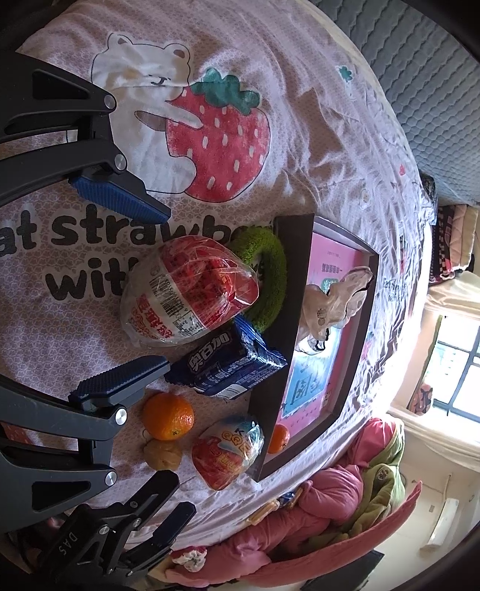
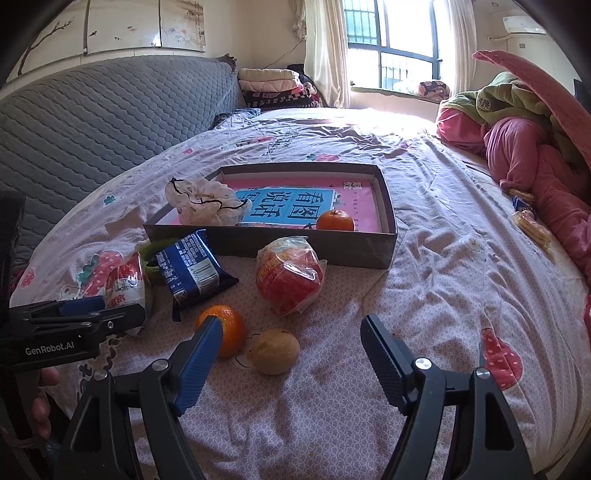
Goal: Organize objects
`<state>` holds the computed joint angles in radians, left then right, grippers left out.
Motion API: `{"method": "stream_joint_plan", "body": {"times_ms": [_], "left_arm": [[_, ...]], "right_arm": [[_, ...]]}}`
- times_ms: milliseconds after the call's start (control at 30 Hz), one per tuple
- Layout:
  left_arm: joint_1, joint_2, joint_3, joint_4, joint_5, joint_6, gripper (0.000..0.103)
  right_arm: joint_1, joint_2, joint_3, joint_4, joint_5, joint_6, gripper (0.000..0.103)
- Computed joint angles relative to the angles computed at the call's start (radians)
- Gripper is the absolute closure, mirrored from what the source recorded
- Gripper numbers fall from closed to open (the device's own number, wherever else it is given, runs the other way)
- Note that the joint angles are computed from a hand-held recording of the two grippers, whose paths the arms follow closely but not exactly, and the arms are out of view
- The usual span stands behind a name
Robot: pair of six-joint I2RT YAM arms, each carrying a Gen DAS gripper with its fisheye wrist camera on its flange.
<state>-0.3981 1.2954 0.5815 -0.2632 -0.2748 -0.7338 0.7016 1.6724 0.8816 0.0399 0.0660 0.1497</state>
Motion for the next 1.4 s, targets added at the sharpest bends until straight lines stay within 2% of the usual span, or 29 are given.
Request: {"method": "stream_joint_plan", "body": {"times_ms": [467,1000,1400], "left_arm": [[0.008,0.053,0.015,0.029,-0.003,0.023,0.028],[0.063,0.101,-0.003,0.117,0.055,0.030,0.028],[0.065,0.109,-0.009,0.145,0.040,0.012,0.028]], "right_arm": [[-0.021,0.077,0.096,-0.026,0.004,-0.014,0.026],[-0.025,0.186,0.200,-0.045,0.005,-0.028,0.026],[-0.024,0.244,0.257,-0.068,0.009,-0.021,0.027]]}}
